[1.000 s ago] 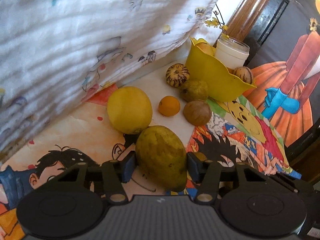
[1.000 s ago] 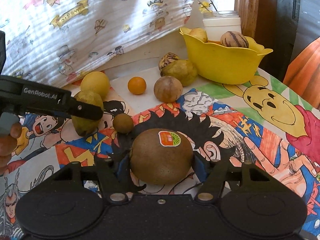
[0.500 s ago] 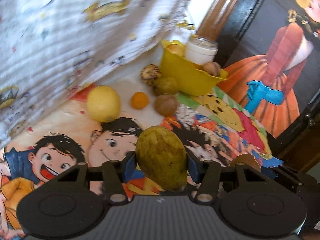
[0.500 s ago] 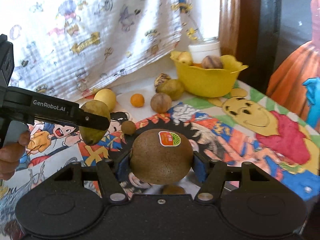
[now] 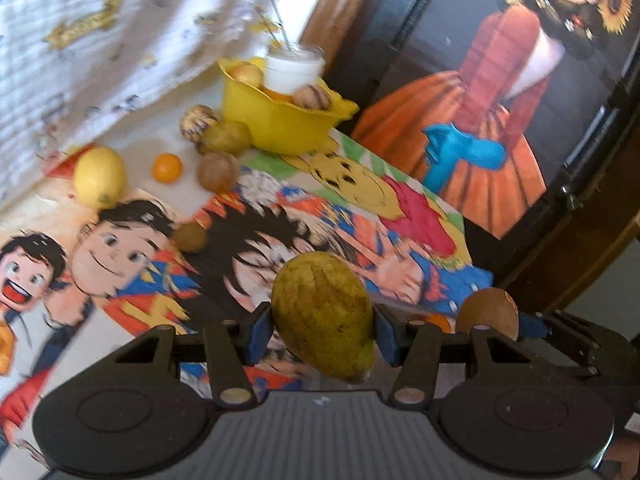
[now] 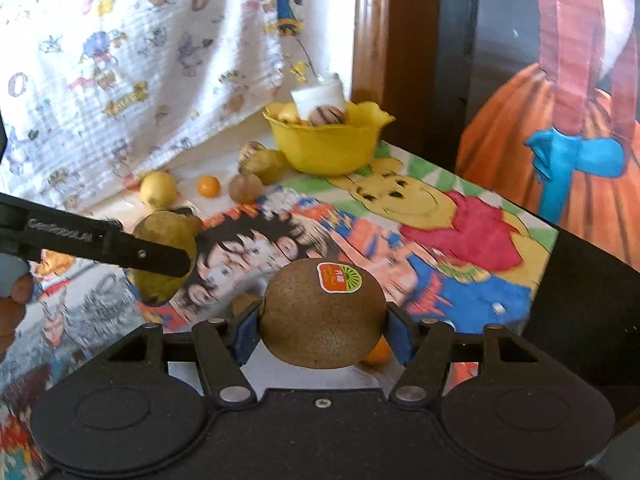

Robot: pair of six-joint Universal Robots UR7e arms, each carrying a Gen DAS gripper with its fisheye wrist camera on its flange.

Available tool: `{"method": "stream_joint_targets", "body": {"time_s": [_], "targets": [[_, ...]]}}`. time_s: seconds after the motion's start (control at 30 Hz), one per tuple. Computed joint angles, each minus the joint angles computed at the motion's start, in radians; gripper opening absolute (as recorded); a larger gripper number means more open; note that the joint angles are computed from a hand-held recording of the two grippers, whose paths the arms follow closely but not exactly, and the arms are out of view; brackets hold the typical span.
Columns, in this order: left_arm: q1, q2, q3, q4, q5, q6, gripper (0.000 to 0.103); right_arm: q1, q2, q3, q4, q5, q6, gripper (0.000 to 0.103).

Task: Organize fruits
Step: 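Lower the mango onto the grey tray with the left tool while the right tool sets the kiwi there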

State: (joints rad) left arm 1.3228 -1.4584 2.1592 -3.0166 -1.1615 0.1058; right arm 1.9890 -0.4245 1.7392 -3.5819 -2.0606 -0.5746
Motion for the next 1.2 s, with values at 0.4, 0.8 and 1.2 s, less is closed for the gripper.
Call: {"method": "stream_joint_targets", "body": {"time_s": [0.4, 0.8, 1.2], "targets": [[-0.021, 0.033, 0.035, 0.055, 0.006, -0.025, 0.058, -0.039, 0.013, 0.035, -0.031, -0.034, -0.016, 0.065], [-0.021, 0.072, 0.021, 0.055, 0.02, -0.011, 0.058, -0.05, 0.036, 0.022, -0.033, -0.042, -0.032, 0.065], [-0.014, 0.081, 0.004, 0.115, 0.005, -0.033, 0.058, -0.049, 0.046, 0.016, -0.032, -0.068, -0.04, 0.066]]}}
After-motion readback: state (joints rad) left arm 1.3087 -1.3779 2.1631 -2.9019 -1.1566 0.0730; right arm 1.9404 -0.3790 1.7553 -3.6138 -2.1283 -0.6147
